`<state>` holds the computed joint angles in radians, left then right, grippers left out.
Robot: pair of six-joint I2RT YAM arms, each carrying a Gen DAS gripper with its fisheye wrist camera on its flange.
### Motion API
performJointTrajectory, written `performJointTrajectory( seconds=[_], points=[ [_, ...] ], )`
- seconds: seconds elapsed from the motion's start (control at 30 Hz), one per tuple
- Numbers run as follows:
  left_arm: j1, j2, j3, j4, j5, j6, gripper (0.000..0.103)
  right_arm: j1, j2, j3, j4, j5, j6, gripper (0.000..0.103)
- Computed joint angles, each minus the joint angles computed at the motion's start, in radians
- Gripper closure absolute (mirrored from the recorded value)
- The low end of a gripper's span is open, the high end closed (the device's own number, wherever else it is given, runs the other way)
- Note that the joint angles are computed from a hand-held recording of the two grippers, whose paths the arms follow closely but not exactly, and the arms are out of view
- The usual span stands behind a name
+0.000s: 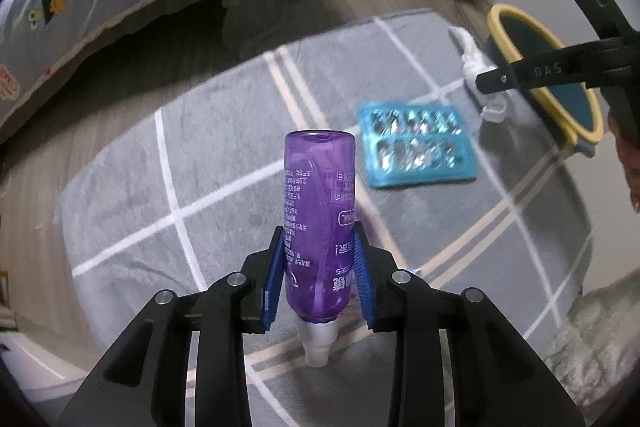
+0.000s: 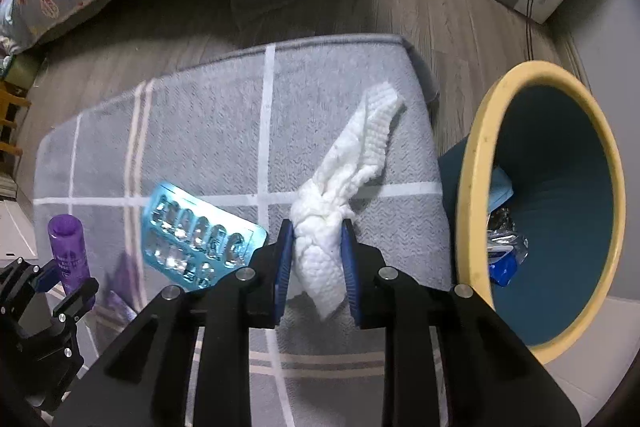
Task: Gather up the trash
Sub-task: 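Lift the spray bottle and tissue with both tools toward the bin, then drop the spray bottle from the left tool while the right tool drops the tissue into the bin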
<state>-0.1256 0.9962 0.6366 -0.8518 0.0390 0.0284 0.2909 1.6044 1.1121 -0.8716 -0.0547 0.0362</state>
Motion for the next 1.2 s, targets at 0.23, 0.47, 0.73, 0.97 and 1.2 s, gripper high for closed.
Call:
performJointTrajectory(
  seconds=[0.23,0.47,0.73,0.97,1.2],
  points=[
    [-0.049,-0.052,0.083,-0.045,0.006,-0.045,0.07,-0.044,-0.11,0.025,-0.052,-0.023,-0.032,0.08],
    [-0.207,-0.031,0.183,-0.044,-0.069,-0.141,0.07,-0.143,-0.197,0.086,-0.12,-0.087,-0.094,0.08],
    [-0.391,0.054,0.258,0.003,-0.144,-0.256,0.07,-0.317,-0.239,0.106,-0.163,-0.132,-0.216,0.08],
    [-0.516,0.178,0.314,0.071,-0.192,-0.304,0.07,-0.522,-0.231,0.129,-0.187,-0.196,-0.351,0.08],
    [-0.607,0.273,0.363,0.117,-0.212,-0.331,0.07,-0.696,-0.163,0.184,-0.188,-0.229,-0.458,0.08]
  ],
)
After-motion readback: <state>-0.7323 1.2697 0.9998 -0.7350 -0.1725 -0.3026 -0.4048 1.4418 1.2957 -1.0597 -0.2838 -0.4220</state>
